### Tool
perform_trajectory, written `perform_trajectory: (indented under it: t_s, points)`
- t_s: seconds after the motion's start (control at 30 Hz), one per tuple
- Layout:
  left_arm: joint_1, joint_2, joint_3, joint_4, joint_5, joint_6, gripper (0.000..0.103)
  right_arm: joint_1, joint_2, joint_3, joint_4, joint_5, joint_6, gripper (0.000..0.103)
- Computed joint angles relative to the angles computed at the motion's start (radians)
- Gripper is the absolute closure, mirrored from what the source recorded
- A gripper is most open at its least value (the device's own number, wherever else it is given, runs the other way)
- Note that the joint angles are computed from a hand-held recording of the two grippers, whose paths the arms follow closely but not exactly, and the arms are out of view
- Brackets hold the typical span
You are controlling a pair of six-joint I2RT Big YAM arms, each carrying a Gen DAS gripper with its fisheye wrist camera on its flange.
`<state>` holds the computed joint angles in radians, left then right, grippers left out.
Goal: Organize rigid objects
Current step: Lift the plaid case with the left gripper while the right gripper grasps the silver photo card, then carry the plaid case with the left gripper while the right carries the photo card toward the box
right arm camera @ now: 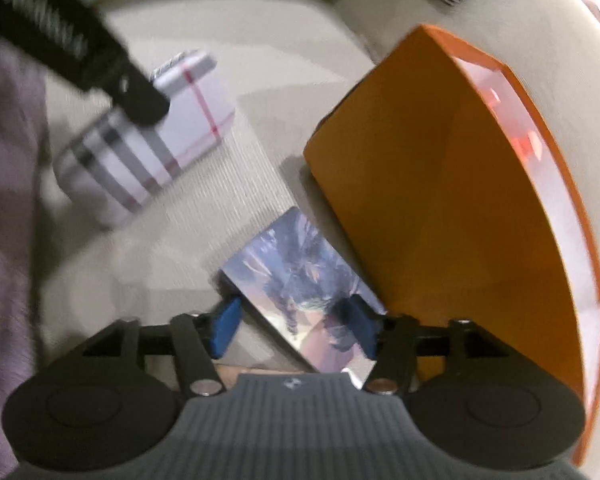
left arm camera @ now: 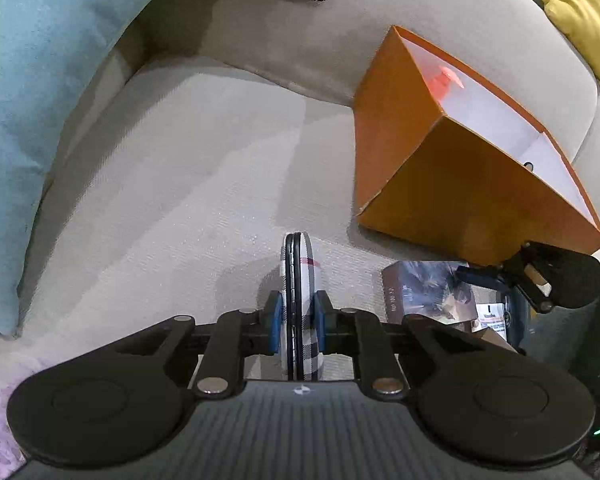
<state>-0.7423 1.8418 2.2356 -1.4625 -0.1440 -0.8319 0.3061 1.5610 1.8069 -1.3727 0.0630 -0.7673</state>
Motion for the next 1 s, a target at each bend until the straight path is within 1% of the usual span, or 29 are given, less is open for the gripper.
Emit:
perform_trajectory:
  t_s: [0.13, 0.23, 0.27, 0.3, 0.33, 0.37, 0.4, 0.43, 0.5, 0.53, 0.57, 0.6, 0.7, 0.73, 0.8, 0.87, 0.9, 0.93, 1.0]
  points:
    - [-0.002, 0.003, -0.002, 0.014, 0.008, 0.002, 0.085, 0.013, -0.004, -0.026, 0.029, 0.021, -0.050, 0.035]
    - [-0.001, 0.000, -0.005, 0.019, 0.013, 0.000, 0.085, 0.009, -0.008, -0.039, 0.051, 0.017, -0.035, 0.035]
    - [-0.002, -0.004, -0.009, 0.021, 0.013, 0.000, 0.085, 0.009, -0.009, -0.037, 0.048, 0.016, -0.022, 0.038]
    - [-0.004, -0.009, -0.017, 0.026, 0.013, -0.002, 0.085, 0.005, -0.011, -0.034, 0.050, 0.005, -0.013, 0.045]
    - [-0.004, -0.016, -0.027, 0.031, 0.015, -0.004, 0.085, 0.003, -0.020, -0.034, 0.058, -0.006, -0.003, 0.049]
    - [-0.004, -0.023, -0.038, 0.035, 0.018, -0.008, 0.085, 0.007, -0.020, -0.023, 0.064, -0.013, 0.014, 0.056]
    - [-0.005, -0.025, -0.043, 0.040, 0.020, -0.014, 0.085, 0.009, -0.016, -0.004, 0.054, -0.019, 0.034, 0.061]
    - [-0.005, -0.024, -0.043, 0.041, 0.022, -0.018, 0.085, 0.009, -0.012, 0.012, 0.041, -0.026, 0.053, 0.062]
    - [-0.008, -0.028, -0.050, 0.046, 0.023, -0.025, 0.085, 0.001, -0.011, 0.039, 0.023, -0.072, 0.082, 0.069]
    - [-0.010, -0.030, -0.052, 0.048, 0.022, -0.027, 0.085, -0.002, -0.010, 0.056, 0.012, -0.088, 0.103, 0.072]
    - [-0.012, -0.032, -0.054, 0.049, 0.020, -0.028, 0.085, -0.006, -0.002, 0.085, -0.010, -0.103, 0.131, 0.077]
    - [-0.013, -0.036, -0.058, 0.051, 0.019, -0.029, 0.085, -0.013, 0.016, 0.127, -0.045, -0.138, 0.172, 0.080]
    - [-0.013, -0.037, -0.059, 0.050, 0.026, -0.035, 0.085, -0.059, 0.096, 0.293, -0.205, -0.322, 0.346, 0.080]
    - [-0.012, -0.037, -0.059, 0.050, 0.031, -0.037, 0.085, -0.066, 0.115, 0.322, -0.235, -0.350, 0.389, 0.080]
    - [-0.007, -0.039, -0.065, 0.058, 0.057, -0.050, 0.085, -0.065, 0.149, 0.360, -0.279, -0.365, 0.463, 0.080]
    - [0.001, -0.044, -0.082, 0.076, 0.090, -0.071, 0.084, -0.065, 0.163, 0.355, -0.304, -0.349, 0.513, 0.079]
    - [0.004, -0.047, -0.094, 0.089, 0.105, -0.084, 0.084, -0.068, 0.152, 0.327, -0.285, -0.349, 0.542, 0.079]
    - [0.008, -0.050, -0.104, 0.102, 0.117, -0.094, 0.084, -0.075, 0.151, 0.322, -0.279, -0.350, 0.553, 0.079]
    - [0.012, -0.044, -0.104, 0.107, 0.127, -0.107, 0.083, -0.084, 0.165, 0.336, -0.303, -0.358, 0.577, 0.078]
